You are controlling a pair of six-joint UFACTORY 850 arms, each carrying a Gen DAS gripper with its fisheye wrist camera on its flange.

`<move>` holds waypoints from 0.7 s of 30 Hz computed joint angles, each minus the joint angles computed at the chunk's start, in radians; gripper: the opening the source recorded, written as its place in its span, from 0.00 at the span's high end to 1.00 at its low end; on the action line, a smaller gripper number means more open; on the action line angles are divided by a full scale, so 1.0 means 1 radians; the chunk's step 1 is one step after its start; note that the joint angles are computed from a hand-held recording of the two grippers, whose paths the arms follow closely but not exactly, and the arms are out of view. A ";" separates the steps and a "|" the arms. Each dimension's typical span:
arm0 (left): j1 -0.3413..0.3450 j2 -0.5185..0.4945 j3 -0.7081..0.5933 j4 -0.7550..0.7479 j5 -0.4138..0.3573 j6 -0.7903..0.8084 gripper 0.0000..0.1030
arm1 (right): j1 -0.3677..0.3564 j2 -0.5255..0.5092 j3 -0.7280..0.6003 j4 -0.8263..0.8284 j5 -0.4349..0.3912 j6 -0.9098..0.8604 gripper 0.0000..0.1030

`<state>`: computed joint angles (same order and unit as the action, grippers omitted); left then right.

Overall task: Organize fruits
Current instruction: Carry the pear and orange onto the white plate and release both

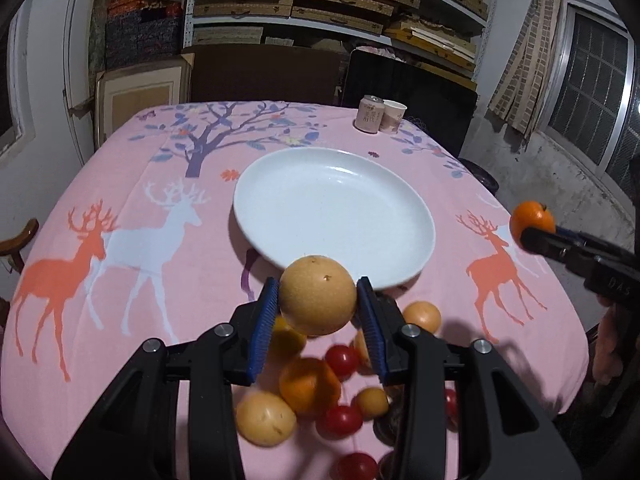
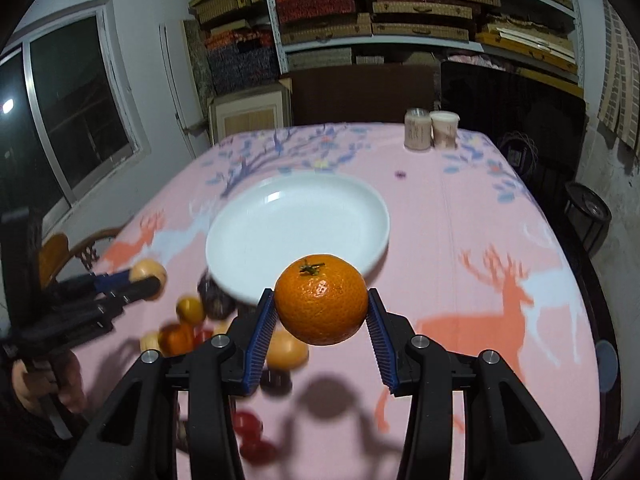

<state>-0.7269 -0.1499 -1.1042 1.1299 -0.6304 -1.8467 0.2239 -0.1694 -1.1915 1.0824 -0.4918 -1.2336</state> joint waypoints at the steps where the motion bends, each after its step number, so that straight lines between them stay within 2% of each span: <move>1: 0.021 -0.013 -0.018 -0.004 0.021 0.022 0.62 | 0.003 -0.033 -0.048 -0.010 -0.011 0.020 0.55; 6: 0.131 -0.139 -0.161 -0.092 0.074 0.195 0.62 | 0.043 -0.254 -0.335 -0.129 -0.062 0.180 0.55; 8: 0.163 -0.193 -0.226 -0.150 0.086 0.291 0.62 | 0.068 -0.363 -0.466 -0.228 -0.087 0.287 0.55; 12: 0.218 -0.318 -0.369 -0.254 0.067 0.475 0.62 | 0.114 -0.527 -0.658 -0.400 -0.098 0.439 0.55; 18: 0.285 -0.453 -0.526 -0.488 0.013 0.728 0.62 | 0.150 -0.688 -0.858 -0.571 -0.124 0.629 0.55; 21: 0.302 -0.487 -0.562 -0.538 0.005 0.780 0.61 | 0.158 -0.734 -0.923 -0.592 -0.142 0.663 0.55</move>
